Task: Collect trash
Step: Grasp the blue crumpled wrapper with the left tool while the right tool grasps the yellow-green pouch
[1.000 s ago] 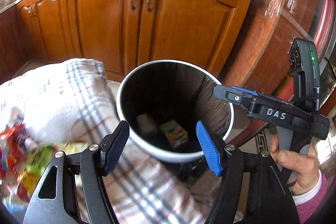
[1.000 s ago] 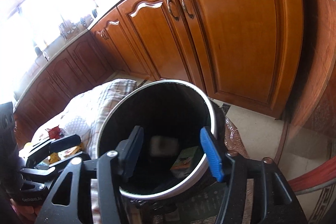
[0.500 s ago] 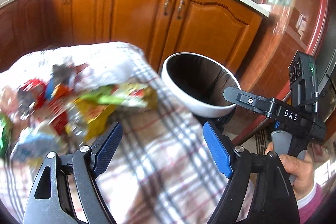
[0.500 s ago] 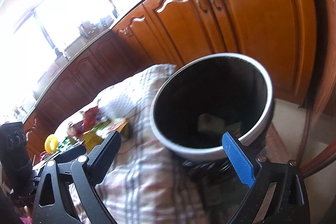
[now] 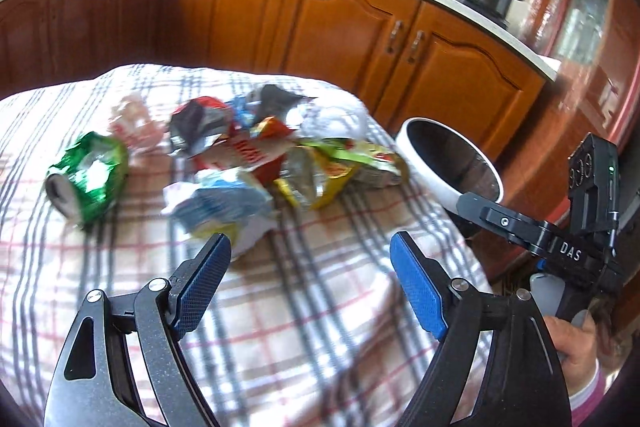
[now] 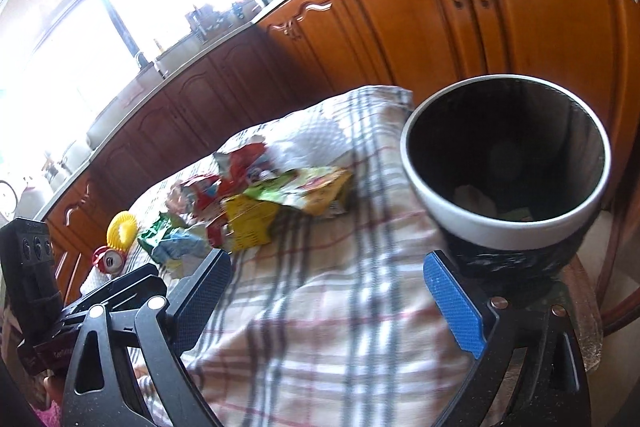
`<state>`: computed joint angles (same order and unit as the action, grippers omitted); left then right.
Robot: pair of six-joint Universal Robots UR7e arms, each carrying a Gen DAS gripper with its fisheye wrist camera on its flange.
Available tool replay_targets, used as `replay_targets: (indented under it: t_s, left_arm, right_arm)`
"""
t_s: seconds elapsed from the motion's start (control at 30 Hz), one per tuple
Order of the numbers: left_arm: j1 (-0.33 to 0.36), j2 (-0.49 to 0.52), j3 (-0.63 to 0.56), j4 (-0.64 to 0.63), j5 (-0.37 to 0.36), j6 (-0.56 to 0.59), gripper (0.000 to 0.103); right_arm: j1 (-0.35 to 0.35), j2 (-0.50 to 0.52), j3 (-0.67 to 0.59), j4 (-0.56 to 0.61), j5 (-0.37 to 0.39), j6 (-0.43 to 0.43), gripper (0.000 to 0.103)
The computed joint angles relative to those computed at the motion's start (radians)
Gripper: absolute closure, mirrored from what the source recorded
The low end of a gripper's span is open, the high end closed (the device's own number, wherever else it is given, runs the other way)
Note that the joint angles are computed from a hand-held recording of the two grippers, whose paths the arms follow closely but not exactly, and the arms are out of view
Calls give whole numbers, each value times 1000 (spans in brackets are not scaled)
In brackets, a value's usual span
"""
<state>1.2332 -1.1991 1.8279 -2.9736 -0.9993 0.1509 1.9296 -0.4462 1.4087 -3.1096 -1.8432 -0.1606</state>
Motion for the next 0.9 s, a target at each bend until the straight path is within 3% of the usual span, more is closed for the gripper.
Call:
replay_targets:
  t_s: [0.23, 0.43, 0.9]
  left_arm:
    - [28, -23, 12, -10, 21, -7, 19]
    - [45, -29, 2, -14, 40, -13, 19]
    - [79, 15, -117, 134, 59, -34, 19]
  right_arm:
    - [47, 52, -53, -18, -74, -140, 5]
    - [53, 94, -120, -11, -92, -222, 5]
    - [53, 200, -347, 182, -131, -423, 7]
